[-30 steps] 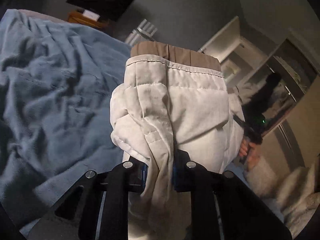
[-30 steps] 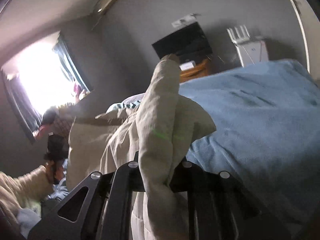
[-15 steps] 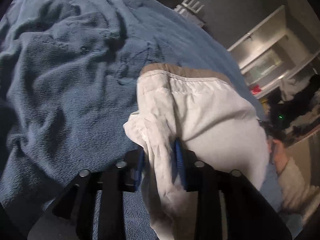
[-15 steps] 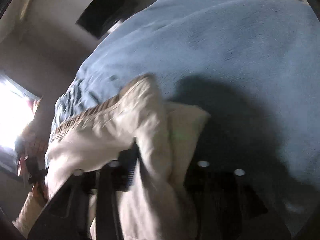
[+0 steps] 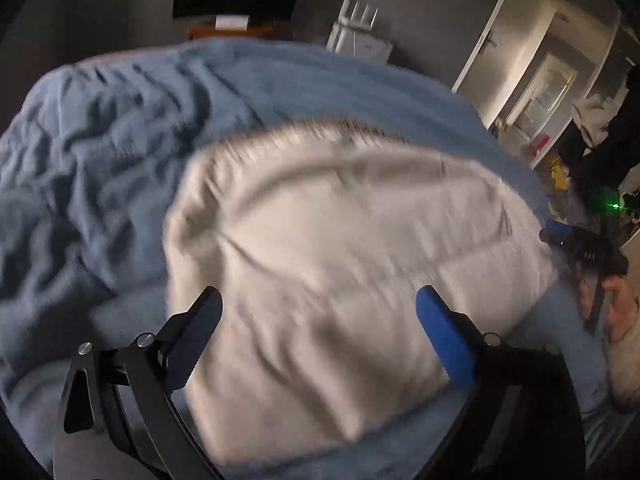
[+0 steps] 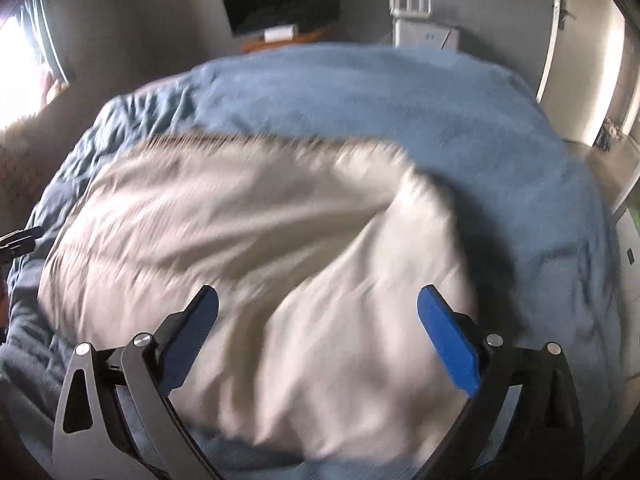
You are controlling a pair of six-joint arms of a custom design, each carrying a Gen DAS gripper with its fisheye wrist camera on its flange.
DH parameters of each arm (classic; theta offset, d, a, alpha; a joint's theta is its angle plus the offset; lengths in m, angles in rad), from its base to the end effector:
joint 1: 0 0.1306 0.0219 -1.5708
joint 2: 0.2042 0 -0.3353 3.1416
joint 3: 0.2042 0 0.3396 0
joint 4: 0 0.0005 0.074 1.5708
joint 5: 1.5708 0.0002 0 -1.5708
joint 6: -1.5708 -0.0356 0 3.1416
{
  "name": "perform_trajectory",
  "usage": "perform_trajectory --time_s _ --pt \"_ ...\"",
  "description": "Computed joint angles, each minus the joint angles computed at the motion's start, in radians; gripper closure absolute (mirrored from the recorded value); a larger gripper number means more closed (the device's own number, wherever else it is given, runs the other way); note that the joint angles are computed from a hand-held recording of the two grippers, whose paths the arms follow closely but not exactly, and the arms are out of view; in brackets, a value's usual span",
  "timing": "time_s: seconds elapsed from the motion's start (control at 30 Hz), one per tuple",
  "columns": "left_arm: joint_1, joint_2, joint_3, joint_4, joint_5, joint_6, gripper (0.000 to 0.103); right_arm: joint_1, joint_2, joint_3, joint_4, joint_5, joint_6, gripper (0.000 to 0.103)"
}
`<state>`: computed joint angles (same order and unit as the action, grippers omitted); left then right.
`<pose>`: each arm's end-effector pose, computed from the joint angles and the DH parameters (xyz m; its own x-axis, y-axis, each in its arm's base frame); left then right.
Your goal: Fold large clothes
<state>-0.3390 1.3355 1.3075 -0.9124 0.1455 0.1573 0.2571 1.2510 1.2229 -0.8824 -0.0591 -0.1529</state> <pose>0.3897 -0.1434 0.3679 -0.8166 0.1236 -0.5638 0.2853 0.9356 -0.2080 0.3765 0.1006 0.3675 -0.7989 -0.0528 -0.5991 -0.1691 0.9757 0.1395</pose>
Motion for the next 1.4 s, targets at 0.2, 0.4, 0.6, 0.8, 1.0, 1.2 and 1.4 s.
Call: perform_trajectory --time_s 0.2,0.4,0.6,0.8,1.0,1.2,1.4 --pt "-0.123 0.047 -0.039 -0.015 -0.224 0.075 0.007 0.160 -0.012 -0.055 -0.064 0.139 -0.096 0.007" --pt "-0.119 0.164 0.051 0.048 -0.260 0.115 0.005 0.193 0.140 0.050 -0.011 0.212 -0.110 0.007" --pt "-0.071 0.380 0.315 0.010 -0.250 0.117 0.005 0.122 0.395 0.340 -0.048 0.128 -0.119 0.007" --pt "-0.031 0.567 0.592 -0.090 -0.253 0.150 0.005 0.082 0.655 0.703 -0.170 0.095 -0.138 0.006" --pt "-0.001 0.711 0.789 -0.200 -0.202 0.151 0.005 0.075 0.885 1.023 -0.324 0.091 -0.159 0.006" --pt "0.010 0.804 0.871 -0.263 -0.188 0.169 0.005 0.076 0.972 1.117 -0.357 0.091 -0.166 0.006" --pt "0.019 0.742 0.801 -0.226 -0.165 0.178 0.005 0.076 0.837 0.931 -0.250 0.081 -0.186 0.006"
